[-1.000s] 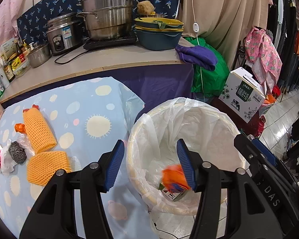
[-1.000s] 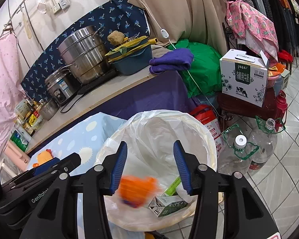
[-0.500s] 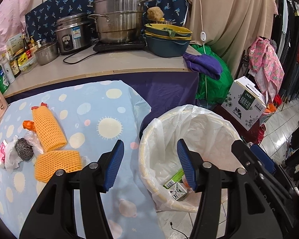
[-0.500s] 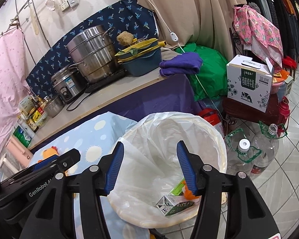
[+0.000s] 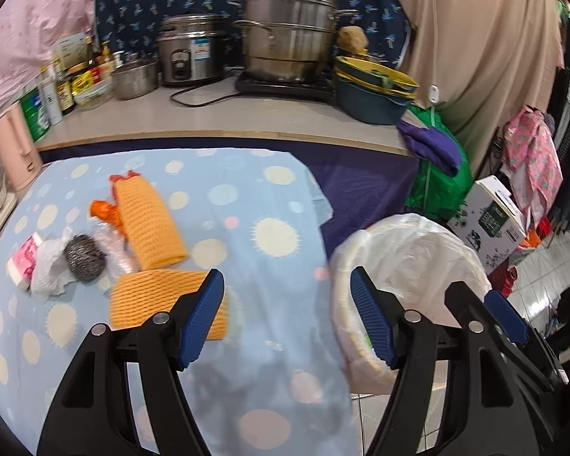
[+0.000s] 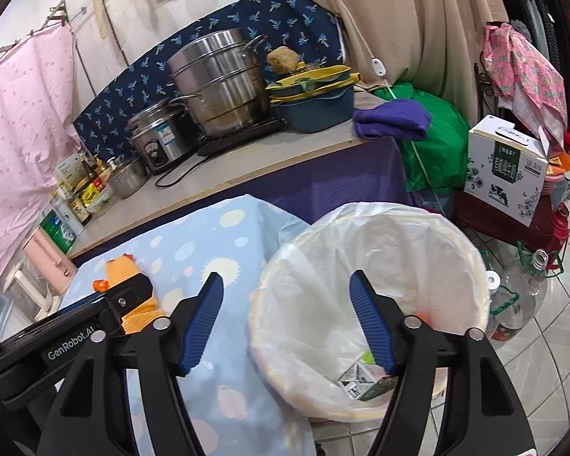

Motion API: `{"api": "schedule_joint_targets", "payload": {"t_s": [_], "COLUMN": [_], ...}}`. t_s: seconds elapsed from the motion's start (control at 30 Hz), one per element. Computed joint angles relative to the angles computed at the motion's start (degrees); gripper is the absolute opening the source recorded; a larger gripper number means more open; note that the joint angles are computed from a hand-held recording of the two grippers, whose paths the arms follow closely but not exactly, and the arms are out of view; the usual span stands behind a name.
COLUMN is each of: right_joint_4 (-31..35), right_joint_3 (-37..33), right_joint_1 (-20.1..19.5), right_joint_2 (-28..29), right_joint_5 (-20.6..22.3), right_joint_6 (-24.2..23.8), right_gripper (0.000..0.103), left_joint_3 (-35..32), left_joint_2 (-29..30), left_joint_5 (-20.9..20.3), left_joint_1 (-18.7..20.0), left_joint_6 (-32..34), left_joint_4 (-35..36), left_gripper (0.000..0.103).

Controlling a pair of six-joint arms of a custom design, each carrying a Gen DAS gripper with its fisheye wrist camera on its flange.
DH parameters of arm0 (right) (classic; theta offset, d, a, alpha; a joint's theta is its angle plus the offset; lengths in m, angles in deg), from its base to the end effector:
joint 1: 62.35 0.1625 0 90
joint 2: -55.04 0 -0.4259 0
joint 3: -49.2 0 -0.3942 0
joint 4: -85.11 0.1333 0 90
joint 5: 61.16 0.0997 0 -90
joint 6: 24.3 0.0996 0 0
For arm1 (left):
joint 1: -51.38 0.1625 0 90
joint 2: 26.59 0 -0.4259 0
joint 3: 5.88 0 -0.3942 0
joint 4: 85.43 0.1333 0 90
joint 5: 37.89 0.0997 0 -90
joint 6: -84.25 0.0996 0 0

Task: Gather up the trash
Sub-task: 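Move both tools back over the table toward the tissue and foam nets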

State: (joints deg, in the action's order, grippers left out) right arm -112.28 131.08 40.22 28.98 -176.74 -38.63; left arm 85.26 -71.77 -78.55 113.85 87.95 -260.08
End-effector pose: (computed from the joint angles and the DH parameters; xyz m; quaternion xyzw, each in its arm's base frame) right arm 0.2484 -0.6991 0.0458 0.1106 -0.8764 0.4211 0.2058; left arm -0.1349 -0.7107 0.1929 0.0976 0.8630 -0.3758 0.3232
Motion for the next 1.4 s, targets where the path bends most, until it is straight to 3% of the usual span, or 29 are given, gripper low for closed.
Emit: {"api": "schedule_joint_targets", "payload": {"t_s": [0.43, 0.7, 0.83, 1.1, 1.2, 1.33, 1.4], "right_joint_4": [10.17, 18.58, 22.89, 30.4, 32.1, 33.74, 34.0], "right_joint_3": [-8.68, -18.32, -23.72, -32.35, -34.52, -35.88, -35.92], "right_joint_1": [3.18, 4.89, 5.04, 4.48, 4.56, 4.63, 4.53], "right_joint_2": [8.15, 15.3, 18.84, 23.99, 25.39, 26.36, 26.44], "right_joint_5": [1.42, 0.67, -0.36, -1.42, -2.01, -2.5, -2.46], "right_joint_6": [-1.34, -2.37, -1.95, -0.18, -0.69, -1.52, -1.75], "right_gripper": [0.071, 0.071, 0.071, 0.071, 0.062, 0.042, 0.038], "left_joint_3": [6.31, 7.75, 7.49, 3.94, 1.85, -0.79, -2.29], "left_joint_2": [-8.28, -11.5, -12.48, -12.88, -12.34, -11.01, -10.2], "left_joint_5": [7.09, 11.22, 11.47, 8.24, 6.72, 4.4, 3.53], "left_joint_1": [6.1, 10.74, 12.7, 16.26, 17.4, 18.51, 19.07], "left_joint_6": [-5.24, -7.68, -8.33, -10.46, -11.56, -11.14, -11.48], "left_joint_4": [-0.71, -1.09, -2.1, -0.25, 1.44, 2.94, 4.5], "left_gripper": [0.073, 0.078, 0.086, 0.089, 0.089, 0.09, 0.09]}}
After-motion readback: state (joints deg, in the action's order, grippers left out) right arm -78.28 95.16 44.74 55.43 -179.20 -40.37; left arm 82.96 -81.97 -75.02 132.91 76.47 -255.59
